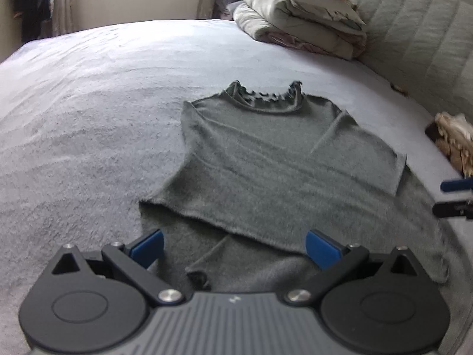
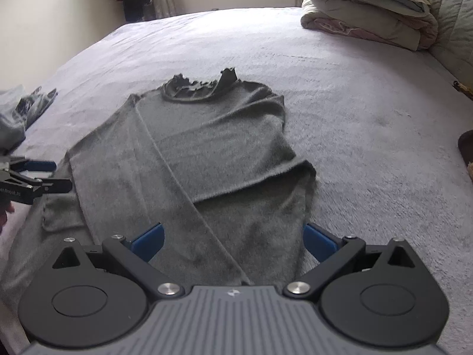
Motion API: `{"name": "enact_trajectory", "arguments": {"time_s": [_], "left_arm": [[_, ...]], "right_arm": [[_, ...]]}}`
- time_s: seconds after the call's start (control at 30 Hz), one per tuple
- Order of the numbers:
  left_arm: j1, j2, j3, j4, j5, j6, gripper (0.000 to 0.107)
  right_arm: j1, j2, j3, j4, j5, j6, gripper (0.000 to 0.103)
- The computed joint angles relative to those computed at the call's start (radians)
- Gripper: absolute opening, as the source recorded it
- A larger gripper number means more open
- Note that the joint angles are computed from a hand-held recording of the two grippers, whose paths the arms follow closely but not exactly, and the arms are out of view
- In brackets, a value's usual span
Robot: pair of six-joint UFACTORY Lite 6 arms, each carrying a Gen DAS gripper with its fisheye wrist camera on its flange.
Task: Fold clothes
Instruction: 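Lower both grippers to the grey top's hem and pinch it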
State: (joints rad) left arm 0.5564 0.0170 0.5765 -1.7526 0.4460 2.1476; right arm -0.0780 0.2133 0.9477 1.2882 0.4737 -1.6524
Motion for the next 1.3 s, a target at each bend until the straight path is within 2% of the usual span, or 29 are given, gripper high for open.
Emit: {"name": "enact_trajectory", "arguments": {"time_s": [0.23, 0.33, 0.57, 0.77, 0.87, 1.0, 1.03, 1.2, 1.3], "left_arm": [[0.117, -0.034, -0.080, 0.059, 0.053, 0.088, 0.103], [0.192, -0.089, -0.126, 0.158, 0.097, 0.041, 0.103], [0.431, -0.194, -0.205, 0.491, 0.263, -0.075, 0.100], [0.628, -0.204, -0.190, 0.752, 0.459, -0.144, 0.093], [0.703, -0.189, -0.173, 0.848, 0.537, -0.160, 0.091], [0.765, -0.180, -0.159, 0.932, 0.601, -0.184, 0.084], [0.776, -0.171, -0.152, 0.955, 0.614, -0.193, 0.079], [0.824, -0.155, -0.142, 1.024, 0.653, -0.194, 0.067], [0.835, -0.117, -0.107, 1.053, 0.667, -0.241, 0.055]], "right_arm": [[-0.085, -0.013, -0.055, -0.093, 0.016, -0.005, 0.103], [-0.125, -0.021, -0.085, -0.152, 0.038, 0.011, 0.102], [-0.223, -0.168, -0.270, -0.133, 0.071, -0.184, 0.100], [-0.342, -0.291, -0.378, -0.220, 0.146, -0.212, 0.092], [-0.399, -0.308, -0.389, -0.273, 0.200, -0.182, 0.082], [-0.461, -0.324, -0.397, -0.310, 0.256, -0.171, 0.068], [-0.473, -0.325, -0.396, -0.319, 0.269, -0.166, 0.064], [-0.507, -0.323, -0.385, -0.361, 0.312, -0.131, 0.053], [-0.511, -0.315, -0.377, -0.374, 0.321, -0.113, 0.050]]}}
